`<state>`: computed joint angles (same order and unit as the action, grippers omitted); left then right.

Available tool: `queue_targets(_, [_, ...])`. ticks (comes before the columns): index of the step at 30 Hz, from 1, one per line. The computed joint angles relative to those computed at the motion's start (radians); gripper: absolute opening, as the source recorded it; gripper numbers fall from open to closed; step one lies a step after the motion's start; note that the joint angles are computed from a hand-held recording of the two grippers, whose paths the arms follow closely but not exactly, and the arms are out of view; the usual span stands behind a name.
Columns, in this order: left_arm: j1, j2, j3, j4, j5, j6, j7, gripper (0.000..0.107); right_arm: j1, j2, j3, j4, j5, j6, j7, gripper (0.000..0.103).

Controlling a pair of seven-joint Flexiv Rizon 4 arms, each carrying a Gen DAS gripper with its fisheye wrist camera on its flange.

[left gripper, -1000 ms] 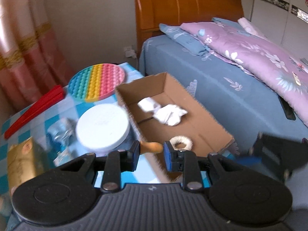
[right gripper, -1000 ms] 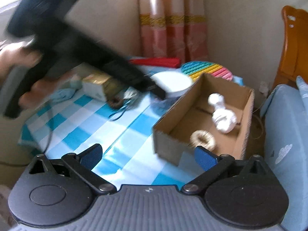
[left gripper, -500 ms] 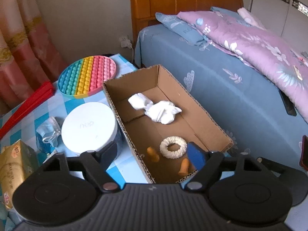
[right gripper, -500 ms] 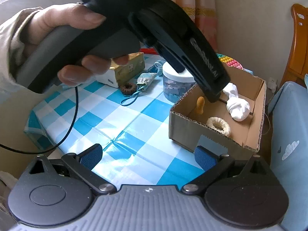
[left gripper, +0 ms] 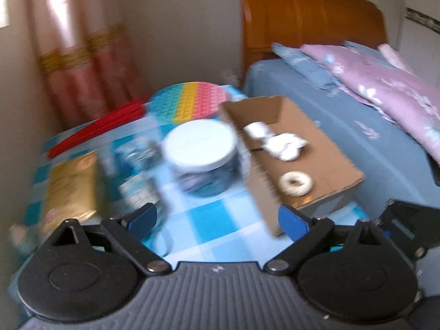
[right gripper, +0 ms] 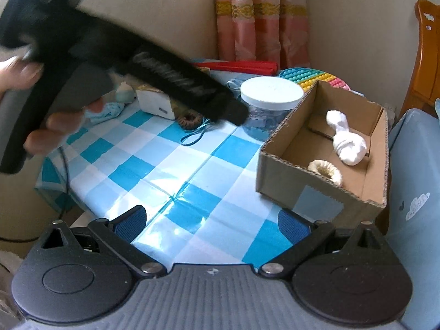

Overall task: Organize soft objects
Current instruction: 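Move the left tool toward the blue face mask on the table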

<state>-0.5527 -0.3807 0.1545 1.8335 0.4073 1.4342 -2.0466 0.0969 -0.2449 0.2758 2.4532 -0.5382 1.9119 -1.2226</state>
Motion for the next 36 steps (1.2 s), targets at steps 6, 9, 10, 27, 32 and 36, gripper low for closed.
queue_targets(6, [-0.075, 0.047, 0.139, 0.056, 0.160, -0.020, -0.257, 0.097, 0.184, 0.023, -0.094, 0.001, 0.153, -0.037, -0.080, 0.103])
queue_targets(9, [-0.090, 0.064, 0.189, 0.077, 0.259, -0.018, -0.408, 0.097, 0.256, 0.029, -0.125, -0.007, 0.227, -0.055, -0.112, 0.103])
queue_targets(10, [-0.084, 0.070, 0.199, 0.090, 0.283, -0.006, -0.450, 0.097, 0.279, 0.029, -0.131, -0.013, 0.249, -0.063, -0.113, 0.103])
queue_targets(27, [0.040, 0.118, 0.177, 0.116, 0.596, -0.156, -0.792, 0.097, 0.386, -0.051, -0.150, -0.138, 0.302, -0.162, -0.109, 0.103])
queue_targets(32, [0.104, 0.097, 0.131, 0.084, 0.641, -0.185, -0.808, 0.097, 0.347, -0.116, -0.098, -0.211, 0.269, -0.203, -0.104, 0.103])
queue_targets(36, [0.167, 0.071, 0.086, 0.055, 0.655, -0.193, -0.805, 0.097, 0.315, -0.164, -0.056, -0.267, 0.249, -0.233, -0.114, 0.103])
